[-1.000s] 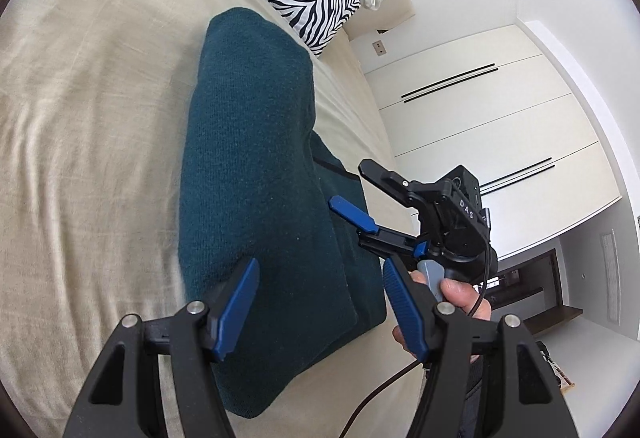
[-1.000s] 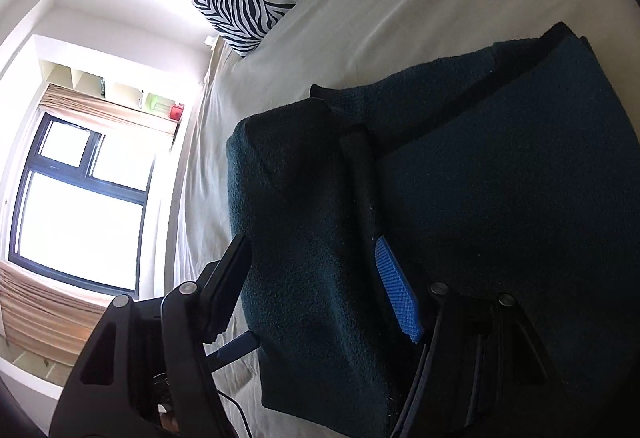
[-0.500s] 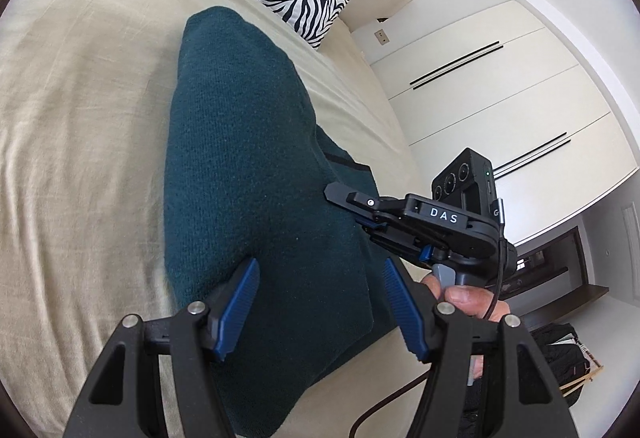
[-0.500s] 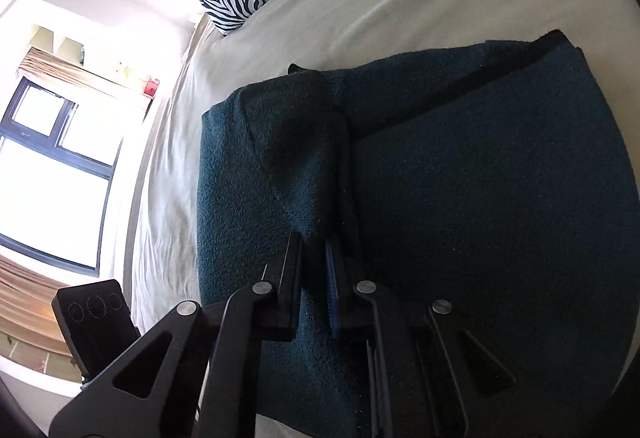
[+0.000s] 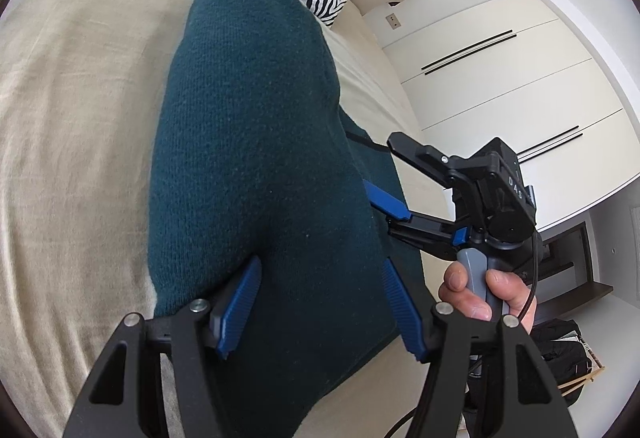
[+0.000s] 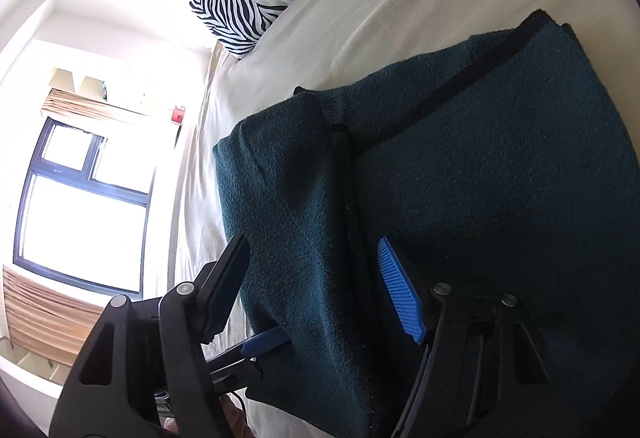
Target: Fold small clothes
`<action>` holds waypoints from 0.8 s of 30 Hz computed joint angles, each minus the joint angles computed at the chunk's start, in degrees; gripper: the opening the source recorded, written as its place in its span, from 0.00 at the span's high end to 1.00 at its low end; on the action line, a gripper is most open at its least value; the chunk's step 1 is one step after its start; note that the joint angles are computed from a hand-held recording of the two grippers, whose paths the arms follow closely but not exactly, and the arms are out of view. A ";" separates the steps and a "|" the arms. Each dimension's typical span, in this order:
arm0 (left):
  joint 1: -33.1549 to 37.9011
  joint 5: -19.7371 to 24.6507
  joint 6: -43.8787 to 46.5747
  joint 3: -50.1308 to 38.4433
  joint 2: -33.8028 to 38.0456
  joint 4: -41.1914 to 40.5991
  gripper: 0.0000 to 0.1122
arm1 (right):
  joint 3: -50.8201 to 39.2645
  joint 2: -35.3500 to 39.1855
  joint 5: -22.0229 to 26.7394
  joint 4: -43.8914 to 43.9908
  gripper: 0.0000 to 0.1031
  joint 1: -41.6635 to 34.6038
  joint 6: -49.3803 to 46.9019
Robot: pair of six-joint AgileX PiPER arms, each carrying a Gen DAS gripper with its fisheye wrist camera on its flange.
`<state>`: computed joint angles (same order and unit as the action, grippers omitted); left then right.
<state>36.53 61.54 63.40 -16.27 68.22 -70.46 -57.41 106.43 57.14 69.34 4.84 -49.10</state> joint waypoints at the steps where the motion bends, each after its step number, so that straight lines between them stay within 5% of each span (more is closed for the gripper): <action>1: 0.19 0.32 0.10 -0.01 0.10 -0.01 0.42 | -0.98 0.92 -0.32 -1.07 0.41 1.17 1.40; 12: 9.11 7.00 5.14 0.60 3.21 3.05 0.43 | -1.64 4.16 -2.16 -3.72 0.82 4.89 5.04; 18: 8.06 7.47 -1.17 -1.18 -0.39 4.56 0.43 | 0.82 -0.25 -6.72 -4.94 0.87 5.81 4.43; 24: 1.97 6.75 -10.05 -3.76 -9.43 4.42 0.40 | 1.88 -7.43 -5.82 -10.07 0.88 0.24 6.63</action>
<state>38.50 68.29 53.35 -20.03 58.79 -66.04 -55.53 99.00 51.31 59.27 5.08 -42.48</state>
